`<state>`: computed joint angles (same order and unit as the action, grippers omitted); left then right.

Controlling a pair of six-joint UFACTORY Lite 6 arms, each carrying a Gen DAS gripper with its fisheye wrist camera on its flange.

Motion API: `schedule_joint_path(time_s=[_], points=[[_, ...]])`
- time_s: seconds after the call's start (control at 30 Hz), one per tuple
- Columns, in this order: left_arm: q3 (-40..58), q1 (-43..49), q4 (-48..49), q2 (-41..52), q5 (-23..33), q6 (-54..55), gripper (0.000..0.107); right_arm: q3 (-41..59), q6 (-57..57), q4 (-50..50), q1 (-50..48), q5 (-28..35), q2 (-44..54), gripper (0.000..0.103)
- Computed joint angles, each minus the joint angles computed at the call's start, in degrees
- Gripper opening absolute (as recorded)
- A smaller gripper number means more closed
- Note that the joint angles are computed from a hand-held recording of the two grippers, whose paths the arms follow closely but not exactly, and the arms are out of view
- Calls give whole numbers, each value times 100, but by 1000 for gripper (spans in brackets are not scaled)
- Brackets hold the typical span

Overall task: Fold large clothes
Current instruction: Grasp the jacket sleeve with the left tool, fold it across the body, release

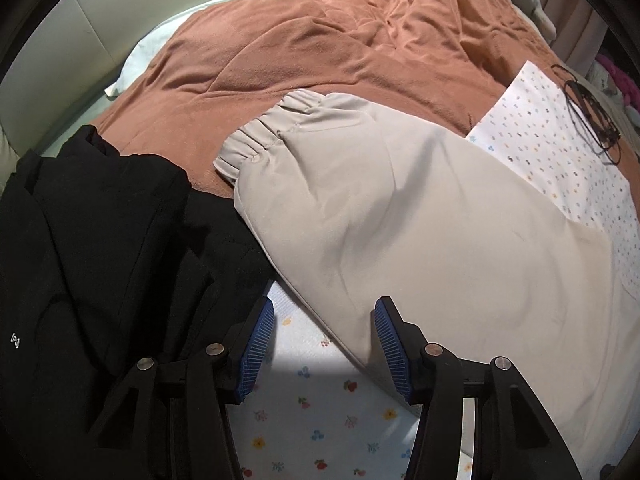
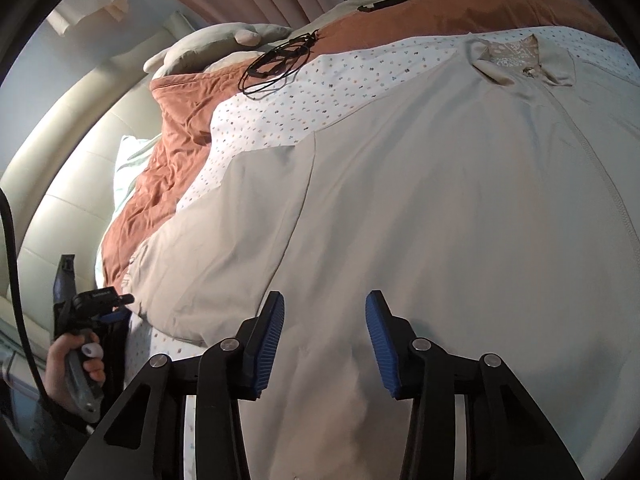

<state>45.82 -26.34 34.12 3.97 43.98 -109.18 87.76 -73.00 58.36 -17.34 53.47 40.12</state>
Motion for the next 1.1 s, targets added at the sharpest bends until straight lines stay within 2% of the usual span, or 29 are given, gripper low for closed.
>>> schedule_joint_path(time_s=[0.03,0.07,0.13,0.17,0.23,0.37,0.53,0.7,0.93,1.1], points=[[27,69,1,115,-39,29,53,41,19,-7,-1,46,36,34],[21,162,18,217,-125,48,36,58,16,-2,2,85,55,33],[-8,295,57,293,-235,64,11,36,-47,44,0,164,57,29],[-36,287,165,223,-189,-43,5,38,-63,67,0,241,68,28],[17,131,392,8,98,-217,3,60,-100,113,4,430,118,21],[482,-357,787,-434,1089,-248,3,-75,-201,213,118,644,131,16],[1560,-938,1085,-527,2140,205,2,-429,-446,351,316,754,35,14],[2593,-1569,1396,-409,2770,463,2,-675,-614,503,533,817,37,13],[4694,-2380,1716,538,3390,973,2,-875,-604,439,991,600,260,13],[6959,-2835,1862,1857,3713,1649,2,-754,-475,359,900,720,313,13]])
